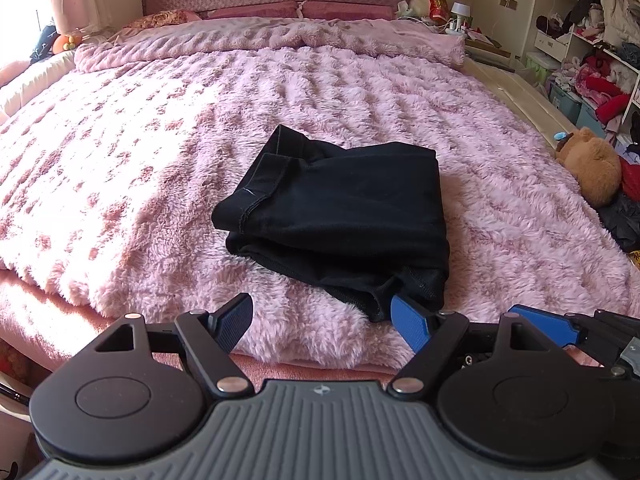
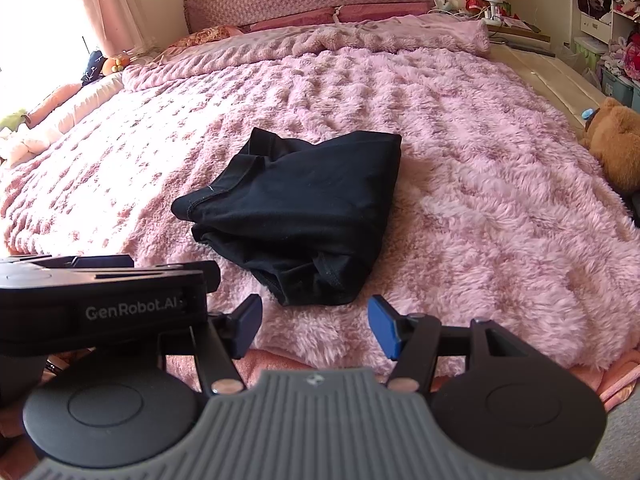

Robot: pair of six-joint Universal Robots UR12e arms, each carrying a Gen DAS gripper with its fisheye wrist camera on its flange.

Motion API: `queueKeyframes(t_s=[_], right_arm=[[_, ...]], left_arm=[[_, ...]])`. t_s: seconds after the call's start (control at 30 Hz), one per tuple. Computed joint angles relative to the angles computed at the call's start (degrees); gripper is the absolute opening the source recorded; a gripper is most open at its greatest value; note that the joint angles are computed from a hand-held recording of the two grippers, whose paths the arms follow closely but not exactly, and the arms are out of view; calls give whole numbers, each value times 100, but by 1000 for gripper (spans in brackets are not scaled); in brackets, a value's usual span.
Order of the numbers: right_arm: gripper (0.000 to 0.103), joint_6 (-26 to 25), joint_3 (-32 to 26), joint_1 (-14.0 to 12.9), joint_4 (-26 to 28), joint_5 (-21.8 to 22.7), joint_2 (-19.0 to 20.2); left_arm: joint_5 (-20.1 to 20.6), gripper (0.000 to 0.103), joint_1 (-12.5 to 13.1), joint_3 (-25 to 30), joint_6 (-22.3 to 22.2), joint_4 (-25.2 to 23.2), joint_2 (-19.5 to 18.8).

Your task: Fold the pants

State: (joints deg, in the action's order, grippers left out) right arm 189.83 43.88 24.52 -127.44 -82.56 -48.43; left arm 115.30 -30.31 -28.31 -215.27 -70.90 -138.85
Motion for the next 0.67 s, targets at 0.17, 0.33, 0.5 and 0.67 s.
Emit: queueKeyframes(t_s=[0.17,0.33,0.5,0.67], right_arm=[[55,1,-1,2,0,-1,1],[55,-4,20,0,1,4,-7],[55,-17,61,-3,-14,11,-25],[55,-42,63,-10,6,28,-24]], left_arm=[[-16,92,0,-43,-1,31,17],[-7,92,-3,-39,2,23,14],[-5,92,-1,-81,53,73,30],[-30,92,-9,2,45,0,-7]])
